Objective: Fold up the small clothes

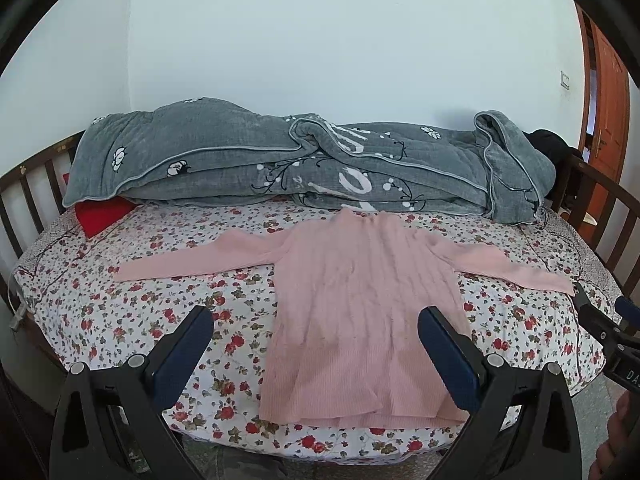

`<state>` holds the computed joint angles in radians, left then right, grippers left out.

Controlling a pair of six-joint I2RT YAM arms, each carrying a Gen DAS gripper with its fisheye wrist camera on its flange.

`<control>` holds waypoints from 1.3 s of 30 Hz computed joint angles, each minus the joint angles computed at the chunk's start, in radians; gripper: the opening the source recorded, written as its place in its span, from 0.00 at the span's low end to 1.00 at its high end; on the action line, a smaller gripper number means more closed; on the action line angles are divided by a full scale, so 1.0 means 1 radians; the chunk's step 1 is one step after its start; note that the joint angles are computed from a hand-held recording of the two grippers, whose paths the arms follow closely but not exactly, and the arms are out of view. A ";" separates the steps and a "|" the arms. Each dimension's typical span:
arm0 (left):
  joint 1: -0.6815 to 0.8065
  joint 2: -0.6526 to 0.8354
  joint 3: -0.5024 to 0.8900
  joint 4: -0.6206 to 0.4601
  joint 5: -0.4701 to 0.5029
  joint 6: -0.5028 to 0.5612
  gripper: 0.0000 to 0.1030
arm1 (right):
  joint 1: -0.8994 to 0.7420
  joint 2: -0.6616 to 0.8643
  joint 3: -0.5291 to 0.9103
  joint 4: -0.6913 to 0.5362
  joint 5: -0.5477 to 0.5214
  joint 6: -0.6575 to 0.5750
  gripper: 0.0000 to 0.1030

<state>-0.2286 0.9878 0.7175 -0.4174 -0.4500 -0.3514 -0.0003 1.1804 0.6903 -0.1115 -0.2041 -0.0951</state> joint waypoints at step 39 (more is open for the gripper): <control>0.040 -0.018 -0.055 0.033 0.033 -0.010 1.00 | 0.026 -0.001 -0.026 0.039 0.011 0.002 0.99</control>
<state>-0.1891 0.9700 0.6621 -0.3848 -0.4175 -0.3617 0.0256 1.1793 0.6645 -0.0728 -0.1935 -0.0928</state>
